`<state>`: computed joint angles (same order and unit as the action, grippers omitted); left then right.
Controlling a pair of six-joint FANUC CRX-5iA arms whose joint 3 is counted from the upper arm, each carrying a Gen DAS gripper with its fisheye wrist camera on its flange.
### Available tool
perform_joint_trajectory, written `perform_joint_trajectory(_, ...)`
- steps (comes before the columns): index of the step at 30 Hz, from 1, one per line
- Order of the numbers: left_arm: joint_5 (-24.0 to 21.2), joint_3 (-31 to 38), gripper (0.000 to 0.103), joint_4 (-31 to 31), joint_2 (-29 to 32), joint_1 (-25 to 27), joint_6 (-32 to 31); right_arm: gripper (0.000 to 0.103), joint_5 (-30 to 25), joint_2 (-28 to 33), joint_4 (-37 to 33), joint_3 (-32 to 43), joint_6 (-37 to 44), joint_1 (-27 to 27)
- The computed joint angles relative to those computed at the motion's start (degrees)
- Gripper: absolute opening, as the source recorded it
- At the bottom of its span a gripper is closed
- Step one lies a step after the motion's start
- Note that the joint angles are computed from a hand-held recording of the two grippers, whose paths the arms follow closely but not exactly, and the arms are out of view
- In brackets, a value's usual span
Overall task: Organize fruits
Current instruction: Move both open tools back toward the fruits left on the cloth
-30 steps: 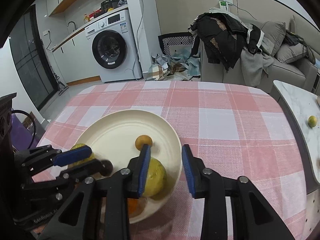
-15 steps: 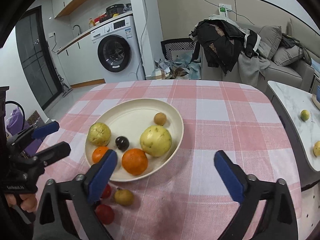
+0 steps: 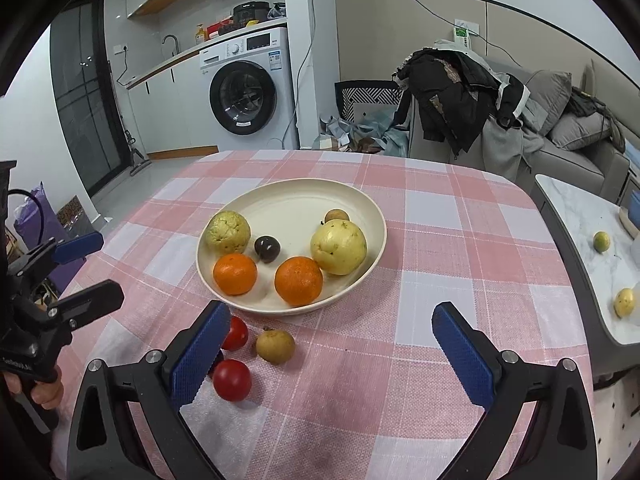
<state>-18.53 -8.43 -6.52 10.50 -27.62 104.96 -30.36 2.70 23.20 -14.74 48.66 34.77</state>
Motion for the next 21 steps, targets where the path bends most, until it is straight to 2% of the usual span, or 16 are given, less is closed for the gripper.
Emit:
perform_joint_trajectory(5,1.22,-2.13,0.102,6.58,0.43,0.63,-6.86,0.103,-0.98,-0.67,0.14,-0.5,-0.61,0.65)
perform_joint_trajectory(21,-1.07,-0.17,0.102,5.05,3.21,-0.41,-6.14,0.103,-3.14,-0.68,-2.16,-1.35,1.4,2.45)
